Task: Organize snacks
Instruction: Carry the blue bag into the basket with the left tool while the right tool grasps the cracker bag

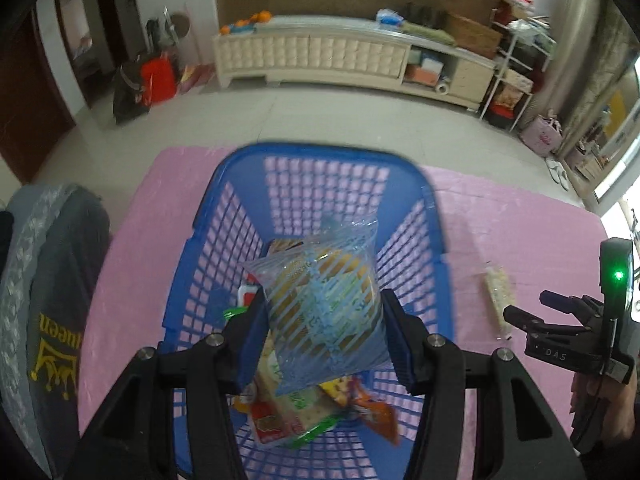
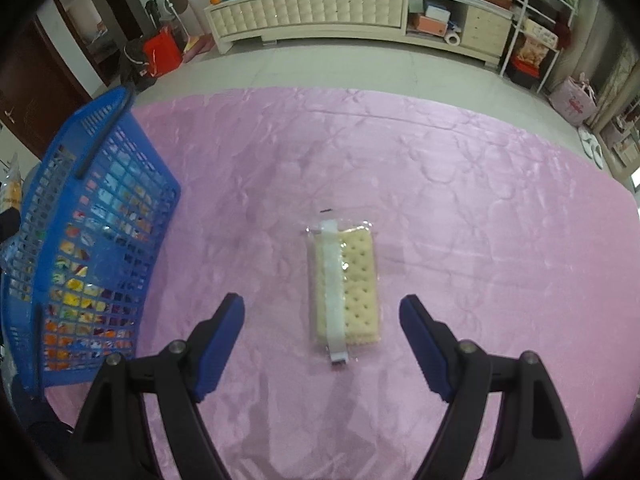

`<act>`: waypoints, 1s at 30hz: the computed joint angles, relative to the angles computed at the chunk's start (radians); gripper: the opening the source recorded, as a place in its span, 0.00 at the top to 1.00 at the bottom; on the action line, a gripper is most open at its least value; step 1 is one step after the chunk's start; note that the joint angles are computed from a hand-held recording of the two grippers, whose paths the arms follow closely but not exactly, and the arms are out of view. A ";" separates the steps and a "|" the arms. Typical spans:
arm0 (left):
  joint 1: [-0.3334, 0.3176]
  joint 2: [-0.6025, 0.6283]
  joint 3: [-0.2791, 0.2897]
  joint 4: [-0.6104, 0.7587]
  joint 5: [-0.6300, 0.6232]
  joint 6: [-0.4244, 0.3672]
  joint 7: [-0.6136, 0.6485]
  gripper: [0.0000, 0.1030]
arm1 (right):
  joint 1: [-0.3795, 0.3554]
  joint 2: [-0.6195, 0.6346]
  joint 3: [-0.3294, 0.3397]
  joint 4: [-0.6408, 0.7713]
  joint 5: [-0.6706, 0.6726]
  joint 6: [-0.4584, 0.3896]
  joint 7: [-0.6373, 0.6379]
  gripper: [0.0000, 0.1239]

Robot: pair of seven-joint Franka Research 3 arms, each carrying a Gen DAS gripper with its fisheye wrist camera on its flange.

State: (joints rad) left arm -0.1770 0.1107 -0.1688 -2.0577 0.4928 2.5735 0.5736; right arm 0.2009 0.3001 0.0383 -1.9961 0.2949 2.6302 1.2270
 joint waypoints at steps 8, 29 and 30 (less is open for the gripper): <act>0.034 0.064 0.018 0.028 -0.081 -0.014 0.062 0.50 | 0.023 0.086 -0.019 0.071 -0.061 -0.028 0.065 0.33; 0.046 -0.036 0.025 -0.092 -0.032 0.104 -0.023 0.34 | -0.055 -0.004 0.032 -0.043 0.070 0.005 -0.076 0.62; 0.044 -0.060 0.022 -0.114 -0.020 0.111 -0.032 0.34 | -0.055 -0.028 0.033 -0.058 0.086 0.006 -0.091 0.62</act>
State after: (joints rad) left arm -0.1325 0.0508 -0.1468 -2.1717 0.4732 2.6843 0.5418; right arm 0.1463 0.2717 0.0717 -2.0544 0.3808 2.6359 1.1356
